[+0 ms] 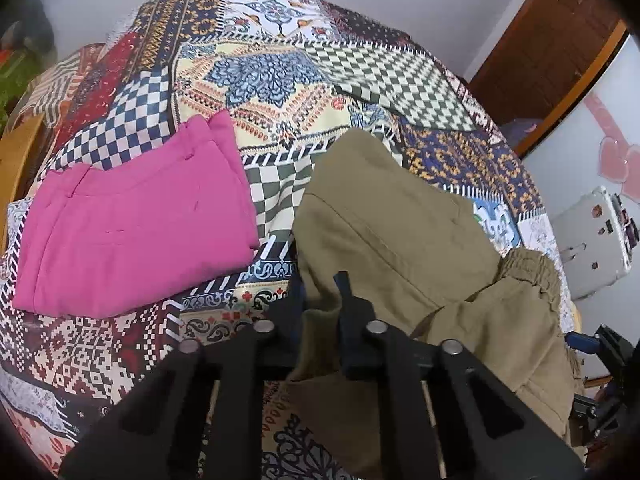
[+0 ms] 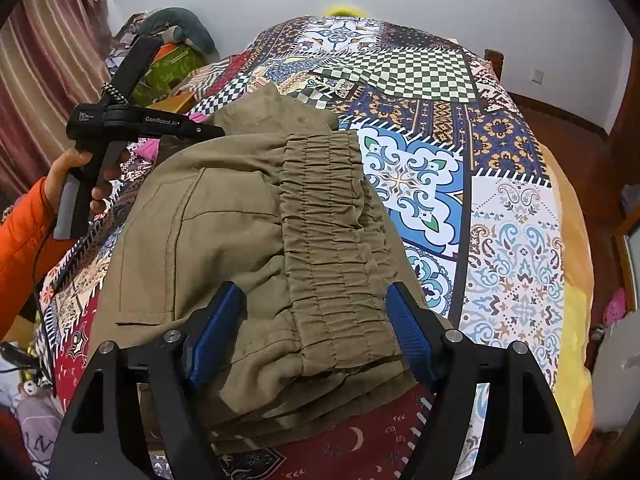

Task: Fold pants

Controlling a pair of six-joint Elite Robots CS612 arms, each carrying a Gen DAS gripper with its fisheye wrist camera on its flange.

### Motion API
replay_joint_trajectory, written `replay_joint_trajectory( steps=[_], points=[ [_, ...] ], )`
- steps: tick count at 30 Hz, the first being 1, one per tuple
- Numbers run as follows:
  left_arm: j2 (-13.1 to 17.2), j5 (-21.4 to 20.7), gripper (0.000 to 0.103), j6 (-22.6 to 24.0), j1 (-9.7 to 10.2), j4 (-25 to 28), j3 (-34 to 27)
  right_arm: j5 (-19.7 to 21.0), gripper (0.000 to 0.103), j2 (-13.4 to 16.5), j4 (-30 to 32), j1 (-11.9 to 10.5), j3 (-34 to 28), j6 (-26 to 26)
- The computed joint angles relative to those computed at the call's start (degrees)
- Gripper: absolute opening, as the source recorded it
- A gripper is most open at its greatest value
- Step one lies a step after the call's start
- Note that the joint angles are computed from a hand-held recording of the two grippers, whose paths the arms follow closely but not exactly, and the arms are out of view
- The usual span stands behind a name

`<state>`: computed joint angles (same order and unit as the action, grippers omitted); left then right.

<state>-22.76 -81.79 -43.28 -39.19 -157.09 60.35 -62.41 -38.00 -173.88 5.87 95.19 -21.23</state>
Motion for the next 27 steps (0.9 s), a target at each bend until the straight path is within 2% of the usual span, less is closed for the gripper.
replay_joint_trajectory(
  steps=[6,16,22,25,27],
  points=[
    [-2.4,1.4,0.006,-1.3,-0.61,-4.0,4.9,-1.1,0.071,-0.2,0.2,0.0,-0.4,1.1],
    [-8.3,6.0,0.006,-6.1,-4.01,-7.6,16.4,-2.4,0.071,-1.5,-5.2,-0.2,1.1,3.6],
    [-10.7,6.4,0.006,-9.7,-5.87,-10.9,21.5,-2.1,0.071,-2.1,-6.3,0.0,2.5,2.6],
    [-11.6,6.7,0.006,-11.4,-6.60,-12.0,23.3,-1.4,0.071,-2.2,-5.0,0.0,2.8,1.0],
    [-12.3,7.3,0.006,-12.1,-7.18,-12.4,24.4,-2.4,0.068,-1.9,-3.7,0.2,2.5,0.1]
  ],
)
